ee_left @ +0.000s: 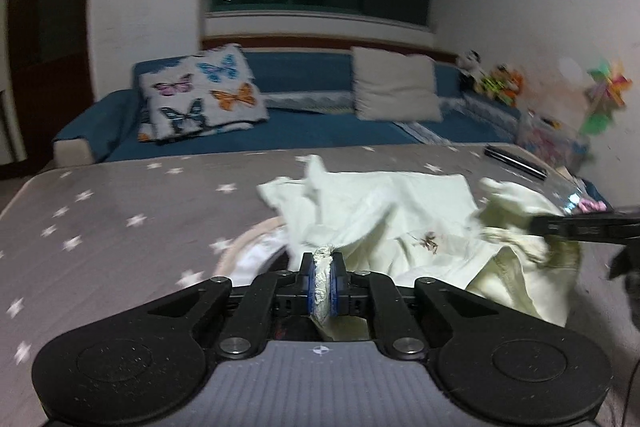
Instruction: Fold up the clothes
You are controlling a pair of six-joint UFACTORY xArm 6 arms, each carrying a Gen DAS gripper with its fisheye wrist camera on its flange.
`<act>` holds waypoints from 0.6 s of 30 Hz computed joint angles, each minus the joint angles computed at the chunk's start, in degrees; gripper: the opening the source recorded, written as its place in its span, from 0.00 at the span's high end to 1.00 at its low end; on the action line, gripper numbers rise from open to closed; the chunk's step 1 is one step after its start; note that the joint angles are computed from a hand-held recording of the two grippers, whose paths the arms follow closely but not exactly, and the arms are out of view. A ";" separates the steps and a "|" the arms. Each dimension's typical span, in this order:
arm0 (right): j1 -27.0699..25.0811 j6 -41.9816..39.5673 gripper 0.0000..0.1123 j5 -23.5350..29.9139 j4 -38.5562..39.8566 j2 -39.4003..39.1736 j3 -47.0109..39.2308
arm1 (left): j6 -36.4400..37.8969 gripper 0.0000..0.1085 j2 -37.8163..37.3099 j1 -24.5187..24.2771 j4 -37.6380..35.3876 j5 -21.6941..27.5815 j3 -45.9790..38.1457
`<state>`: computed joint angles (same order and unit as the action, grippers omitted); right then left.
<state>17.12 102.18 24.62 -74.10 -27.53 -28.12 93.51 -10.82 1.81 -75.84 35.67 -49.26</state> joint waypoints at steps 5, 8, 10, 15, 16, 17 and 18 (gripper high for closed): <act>5.24 1.45 0.96 6.39 5.55 -13.18 8.53 | -2.93 0.93 -3.28 6.63 1.76 3.24 2.92; 11.20 1.64 0.96 12.57 12.17 -21.38 13.60 | -4.36 0.93 -4.53 10.45 4.81 5.48 4.64; 14.33 1.38 0.93 15.08 18.00 -25.89 17.14 | -5.18 0.93 -5.14 13.03 6.86 7.00 5.56; 21.21 0.53 0.76 22.39 25.41 -29.59 20.44 | -6.82 0.89 -4.52 15.42 13.05 7.10 6.83; 21.90 1.04 0.70 23.98 25.12 -30.30 20.58 | -6.30 0.89 -4.54 15.49 13.15 6.72 6.95; 22.54 1.58 0.67 25.57 24.70 -31.01 20.69 | -5.70 0.85 -4.58 15.55 13.14 6.31 7.12; 23.19 2.12 0.61 27.18 24.28 -31.70 20.79 | -4.73 0.75 -5.09 15.56 12.59 5.83 7.53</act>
